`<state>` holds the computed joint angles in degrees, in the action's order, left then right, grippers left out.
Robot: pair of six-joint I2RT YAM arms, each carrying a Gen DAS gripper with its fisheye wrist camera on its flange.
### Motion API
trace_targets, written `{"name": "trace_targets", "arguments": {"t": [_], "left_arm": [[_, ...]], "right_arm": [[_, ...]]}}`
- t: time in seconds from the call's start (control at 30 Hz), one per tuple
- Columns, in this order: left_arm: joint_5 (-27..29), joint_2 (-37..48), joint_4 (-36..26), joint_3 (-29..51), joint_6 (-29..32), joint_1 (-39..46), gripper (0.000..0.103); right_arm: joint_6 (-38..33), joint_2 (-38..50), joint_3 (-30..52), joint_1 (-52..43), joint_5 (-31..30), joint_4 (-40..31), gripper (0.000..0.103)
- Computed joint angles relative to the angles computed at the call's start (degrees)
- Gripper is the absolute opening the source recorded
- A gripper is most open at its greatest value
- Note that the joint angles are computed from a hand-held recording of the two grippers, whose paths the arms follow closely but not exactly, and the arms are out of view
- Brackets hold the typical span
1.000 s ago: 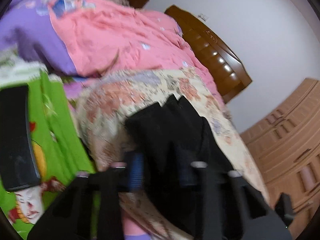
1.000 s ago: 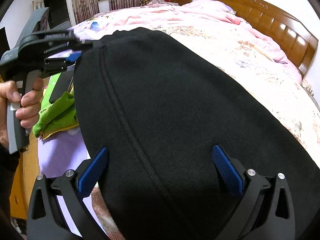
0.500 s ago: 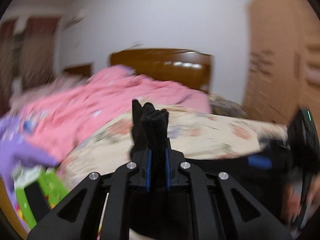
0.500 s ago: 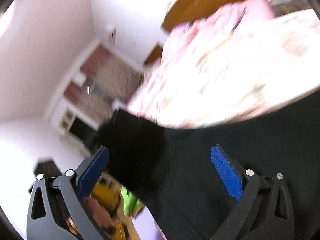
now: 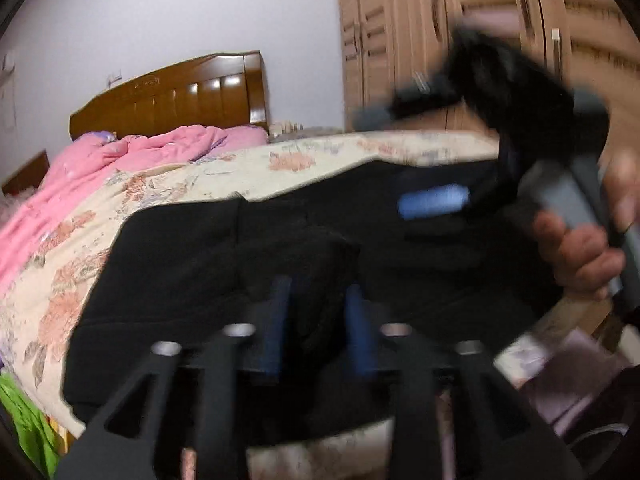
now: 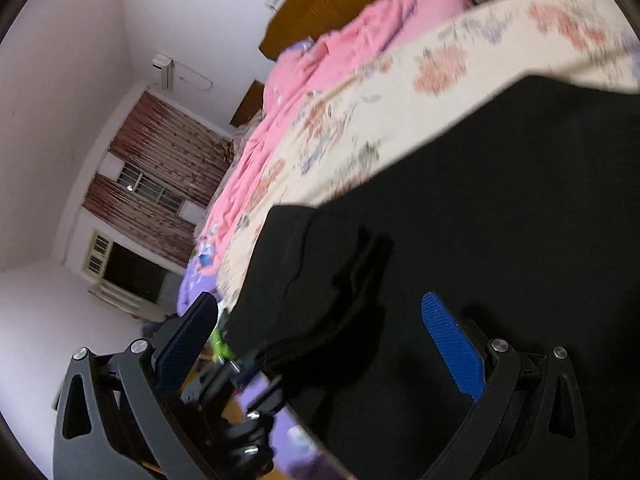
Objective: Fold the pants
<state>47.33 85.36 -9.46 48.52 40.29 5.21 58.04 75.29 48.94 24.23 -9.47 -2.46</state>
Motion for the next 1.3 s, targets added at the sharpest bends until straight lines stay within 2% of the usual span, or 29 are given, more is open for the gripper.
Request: {"name": "trace_targets", "arguments": {"t": [0.03, 0.07, 0.1, 0.17, 0.3, 0.33, 0.43, 0.5, 0.57, 0.63, 0.67, 0.73, 0.9, 0.93, 1.0, 1.07, 1.13, 1.23, 1.3], "left_arm": [[3.0, -2.3, 2.3, -1.6, -1.5, 2.9, 0.079], [5.8, -4.8, 5.6, -3.6, -3.5, 6.0, 0.093], [9.8, -5.9, 7.3, -4.3, -4.4, 10.3, 0.094], [12.6, -5.8, 4.2, -2.9, -2.8, 15.1, 0.095], [6.9, -1.8, 6.0, -0.8, -3.0, 21.0, 0.095], [5.1, 0.1, 6.7, 0.0, -3.6, 22.2, 0.095], [4.6, 4.9, 5.4, 2.8, -3.7, 24.9, 0.095], [3.8, 7.0, 5.2, 3.4, -3.3, 25.5, 0.095], [2.5, 7.7, 4.4, 3.3, -2.4, 24.5, 0.095], [1.7, 7.4, 4.1, 2.2, -0.7, 23.4, 0.095], [1.0, 7.3, 4.5, 1.4, -0.1, 22.7, 0.095], [-1.6, 6.6, 6.2, -0.4, -0.6, 20.1, 0.095], [-8.2, 8.2, 11.2, -0.5, -6.7, 14.8, 0.095], [-8.3, 8.9, 11.1, 1.0, -9.4, 14.2, 0.095], [-10.0, 9.7, 11.4, 2.7, -12.5, 13.1, 0.095], [-18.4, 11.2, 12.7, 4.5, -13.6, 9.6, 0.095], [-22.4, 13.0, 11.6, 6.8, -14.1, 7.8, 0.095], [-18.7, 11.4, 10.5, 6.4, -15.6, 8.6, 0.096], [-18.7, 8.6, 12.3, 3.1, -13.8, 7.4, 0.098]], "right_arm": [[0.1, -0.3, -0.3, 0.1, -1.4, 0.4, 0.098], [-0.3, -0.5, 0.2, 0.2, -2.3, -0.5, 0.098], [-1.1, 0.0, 1.3, 1.1, -2.6, -1.8, 0.098], [-1.7, 2.0, 3.3, 2.4, -3.6, -2.9, 0.098], [-2.2, 10.3, 10.9, 5.1, -4.4, -10.6, 0.093], [-1.5, 12.2, 11.7, 5.5, -5.9, -10.6, 0.086], [-2.7, 15.9, 15.7, 6.9, -3.9, -12.4, 0.083], [-1.5, 18.4, 17.7, 6.5, -5.7, -10.6, 0.071], [0.6, 20.8, 18.4, 6.2, -6.0, -7.7, 0.05], [2.4, 21.3, 16.5, 6.2, -5.4, -2.6, 0.042], [2.2, 20.7, 15.3, 6.8, -3.8, -1.0, 0.036], [-1.4, 18.0, 13.8, 9.2, 2.8, 0.6, 0.033], [-13.0, 15.5, 21.2, 13.2, 14.2, -6.3, 0.031], [-14.7, 14.9, 22.3, 14.0, 15.9, -7.4, 0.02], [-17.3, 13.5, 23.5, 14.6, 17.3, -8.4, 0.016], [-19.6, 10.8, 23.6, 15.7, 20.5, -10.2, 0.016], [-21.1, 6.9, 20.8, 15.8, 22.9, -10.5, 0.015], [-20.3, -3.7, 11.5, 16.7, 28.0, -12.6, 0.015], [-17.6, -9.9, 3.8, 14.8, 27.3, -13.7, 0.015]]}}
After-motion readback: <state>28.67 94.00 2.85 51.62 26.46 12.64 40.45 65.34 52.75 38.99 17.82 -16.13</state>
